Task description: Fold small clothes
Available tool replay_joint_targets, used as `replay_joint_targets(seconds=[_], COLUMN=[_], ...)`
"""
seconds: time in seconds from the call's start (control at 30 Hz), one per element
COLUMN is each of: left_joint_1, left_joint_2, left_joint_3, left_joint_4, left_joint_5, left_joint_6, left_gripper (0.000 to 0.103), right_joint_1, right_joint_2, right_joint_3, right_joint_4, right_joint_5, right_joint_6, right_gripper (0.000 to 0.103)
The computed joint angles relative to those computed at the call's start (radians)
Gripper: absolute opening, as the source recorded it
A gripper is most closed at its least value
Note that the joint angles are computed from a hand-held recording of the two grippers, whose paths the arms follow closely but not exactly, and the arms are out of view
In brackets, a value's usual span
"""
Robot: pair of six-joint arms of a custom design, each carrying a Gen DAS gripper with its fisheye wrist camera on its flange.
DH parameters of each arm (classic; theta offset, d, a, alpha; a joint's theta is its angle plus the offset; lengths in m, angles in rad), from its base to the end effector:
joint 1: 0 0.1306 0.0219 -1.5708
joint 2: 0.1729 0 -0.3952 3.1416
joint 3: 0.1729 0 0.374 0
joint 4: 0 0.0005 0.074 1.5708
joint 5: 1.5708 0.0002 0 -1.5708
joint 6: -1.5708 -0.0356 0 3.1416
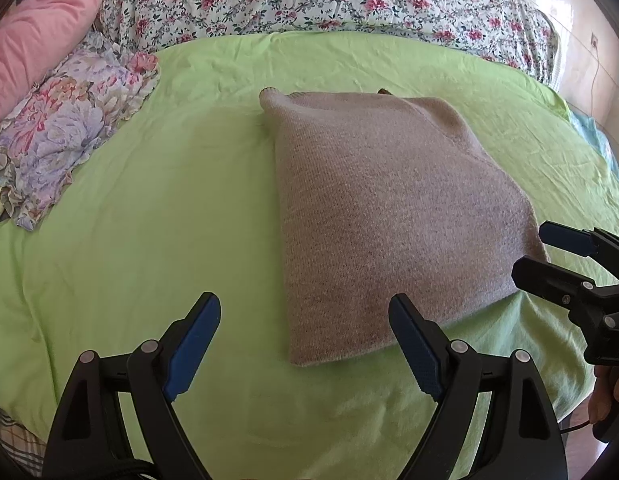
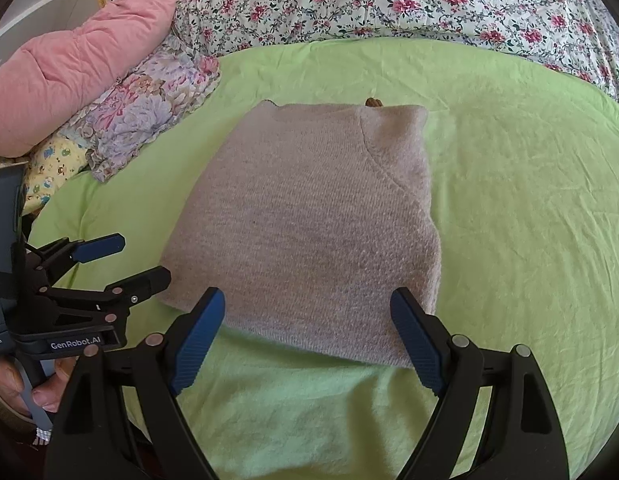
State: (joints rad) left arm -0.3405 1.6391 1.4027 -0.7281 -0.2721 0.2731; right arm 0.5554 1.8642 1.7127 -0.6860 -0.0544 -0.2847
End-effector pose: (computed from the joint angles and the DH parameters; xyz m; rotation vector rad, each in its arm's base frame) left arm 0.5134 -0.1723 0.3377 -0.0226 2.4862 0.0895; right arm 0.5451 0.3400 0.3456 -0.3569 2.4306 0.4457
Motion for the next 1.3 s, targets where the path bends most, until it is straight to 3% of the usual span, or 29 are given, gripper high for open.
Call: replay_joint_targets(seconds=[1.3], left_joint_1=[-0.004], left_joint_2=[0.006], left_joint_3=[0.024], left_joint_4=[-0.004], left_joint_5=[0.006], left_joint_6=[0.015], left_gripper=[0.087], right_joint_1=[-0.003], right_joint_2=[0.017], right_joint_3=[0.042], right_joint_4=[-0.016], right_joint_5=[-0.005], right_joint_6=[-0.008], right_gripper=[0.085])
